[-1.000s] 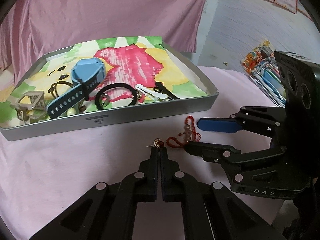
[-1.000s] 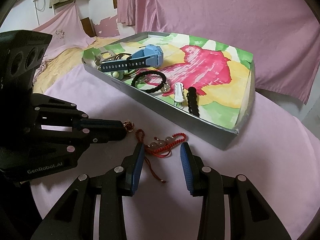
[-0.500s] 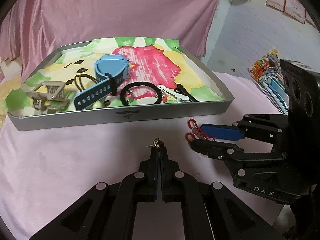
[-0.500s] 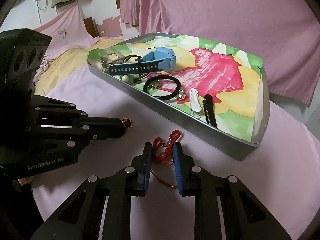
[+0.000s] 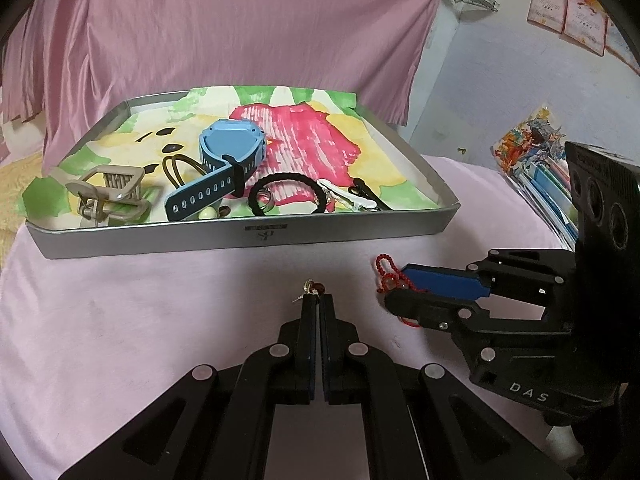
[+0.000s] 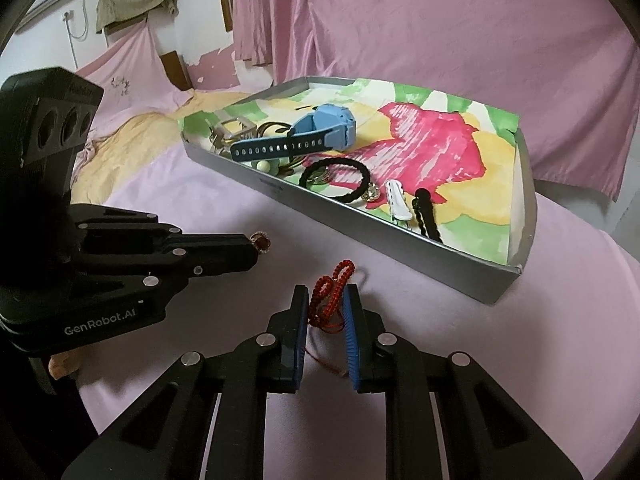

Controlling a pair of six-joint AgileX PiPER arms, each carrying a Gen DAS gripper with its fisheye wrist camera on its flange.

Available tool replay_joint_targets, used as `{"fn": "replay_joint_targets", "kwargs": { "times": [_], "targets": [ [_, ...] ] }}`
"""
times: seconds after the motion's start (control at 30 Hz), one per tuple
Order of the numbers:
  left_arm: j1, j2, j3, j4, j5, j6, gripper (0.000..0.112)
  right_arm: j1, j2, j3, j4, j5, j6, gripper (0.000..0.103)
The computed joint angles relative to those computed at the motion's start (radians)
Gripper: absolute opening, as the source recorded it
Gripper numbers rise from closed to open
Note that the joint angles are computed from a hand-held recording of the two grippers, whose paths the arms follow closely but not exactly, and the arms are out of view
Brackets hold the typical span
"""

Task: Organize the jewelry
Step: 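Carry the earring and red tassel over the tray with both tools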

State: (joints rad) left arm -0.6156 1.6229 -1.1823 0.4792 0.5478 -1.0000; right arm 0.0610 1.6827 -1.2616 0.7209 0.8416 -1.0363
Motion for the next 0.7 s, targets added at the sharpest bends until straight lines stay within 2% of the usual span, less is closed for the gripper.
{"fn": "replay_joint_targets", "kwargs": {
  "times": [0.7],
  "targets": [
    [-0.037, -0.048, 0.050, 0.146, -0.059, -0.127, 0.002, -0.062, -0.049, 0.061, 0.148, 0.002, -0.117, 0.015]
  ]
}}
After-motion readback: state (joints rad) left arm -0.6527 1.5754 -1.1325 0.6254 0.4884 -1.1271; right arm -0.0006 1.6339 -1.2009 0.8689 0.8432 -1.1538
